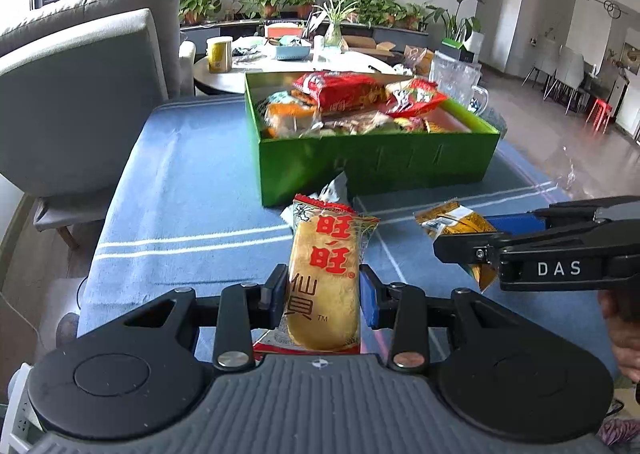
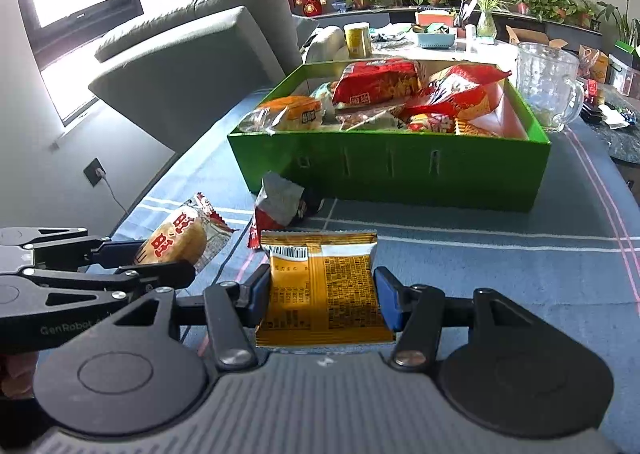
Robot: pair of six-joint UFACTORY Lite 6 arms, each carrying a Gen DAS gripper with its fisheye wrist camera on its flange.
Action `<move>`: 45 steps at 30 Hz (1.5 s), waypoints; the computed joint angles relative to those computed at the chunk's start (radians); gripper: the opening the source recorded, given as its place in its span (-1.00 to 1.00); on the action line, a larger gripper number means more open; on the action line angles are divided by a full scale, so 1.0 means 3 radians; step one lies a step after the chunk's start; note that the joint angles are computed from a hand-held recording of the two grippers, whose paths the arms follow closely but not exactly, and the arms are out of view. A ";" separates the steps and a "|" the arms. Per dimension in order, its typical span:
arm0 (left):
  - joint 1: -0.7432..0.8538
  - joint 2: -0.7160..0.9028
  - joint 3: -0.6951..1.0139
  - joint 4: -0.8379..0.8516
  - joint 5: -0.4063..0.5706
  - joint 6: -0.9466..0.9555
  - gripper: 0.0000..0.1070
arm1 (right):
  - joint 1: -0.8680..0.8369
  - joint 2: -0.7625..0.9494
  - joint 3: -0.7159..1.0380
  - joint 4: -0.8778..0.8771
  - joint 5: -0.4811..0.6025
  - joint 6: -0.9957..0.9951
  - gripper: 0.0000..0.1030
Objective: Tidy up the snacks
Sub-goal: 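Carry both held packets over the green box and open both grippers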
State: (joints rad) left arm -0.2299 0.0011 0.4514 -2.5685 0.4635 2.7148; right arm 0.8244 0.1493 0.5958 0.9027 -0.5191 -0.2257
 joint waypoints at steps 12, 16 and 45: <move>-0.0318 0.0271 0.0331 -0.0463 -0.0090 0.0031 -0.36 | -0.0260 -0.0481 -0.0392 -0.0184 -0.0064 0.0162 0.52; -0.0427 0.0383 0.0531 -0.0600 -0.0153 0.0101 -0.36 | -0.0453 -0.0546 -0.0459 -0.0438 -0.0047 0.0364 0.52; -0.0624 0.2097 0.3049 -0.0779 -0.0816 -0.0099 -0.36 | -0.1769 0.0285 0.0467 -0.1809 -0.0066 0.1605 0.51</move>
